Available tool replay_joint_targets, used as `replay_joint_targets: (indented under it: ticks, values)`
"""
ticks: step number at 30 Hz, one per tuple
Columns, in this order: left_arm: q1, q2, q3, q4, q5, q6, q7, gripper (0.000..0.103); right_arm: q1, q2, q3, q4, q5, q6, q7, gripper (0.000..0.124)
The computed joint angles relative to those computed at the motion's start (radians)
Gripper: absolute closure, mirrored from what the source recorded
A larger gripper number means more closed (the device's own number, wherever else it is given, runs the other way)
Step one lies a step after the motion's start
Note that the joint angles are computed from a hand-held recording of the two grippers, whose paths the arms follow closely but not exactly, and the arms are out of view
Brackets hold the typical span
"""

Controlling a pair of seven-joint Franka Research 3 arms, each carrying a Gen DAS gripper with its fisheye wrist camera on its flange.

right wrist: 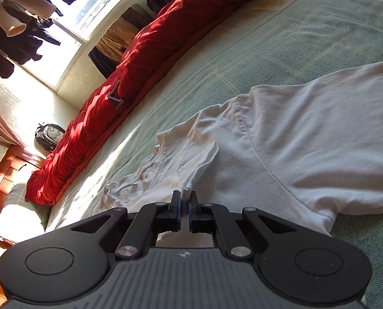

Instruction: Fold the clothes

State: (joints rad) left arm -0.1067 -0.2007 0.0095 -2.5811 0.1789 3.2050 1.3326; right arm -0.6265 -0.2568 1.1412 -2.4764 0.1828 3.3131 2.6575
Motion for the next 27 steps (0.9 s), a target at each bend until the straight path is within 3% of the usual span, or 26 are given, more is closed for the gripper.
replay_joint_targets:
  ticks: [9, 17, 22, 25, 27]
  values:
    - [-0.028, 0.001, 0.025, 0.004, -0.021, -0.010, 0.026, 0.004, -0.025, -0.032, 0.034, -0.019, -0.037, -0.022, 0.044, 0.118]
    - [-0.041, 0.000, 0.033, 0.006, -0.047, -0.019, 0.051, 0.003, -0.025, -0.062, 0.017, -0.009, -0.083, -0.053, 0.061, 0.118]
    - [-0.066, -0.030, 0.052, 0.011, -0.085, -0.074, 0.091, 0.003, -0.022, -0.095, 0.010, -0.027, -0.117, -0.088, 0.116, 0.117]
    - [-0.109, -0.081, 0.089, -0.007, -0.138, -0.091, 0.149, 0.004, 0.019, -0.152, -0.030, -0.024, -0.136, -0.172, 0.154, 0.108]
    - [-0.203, -0.112, 0.172, -0.015, -0.205, -0.070, 0.214, 0.004, 0.034, -0.243, -0.043, -0.022, -0.159, -0.252, 0.186, 0.089]
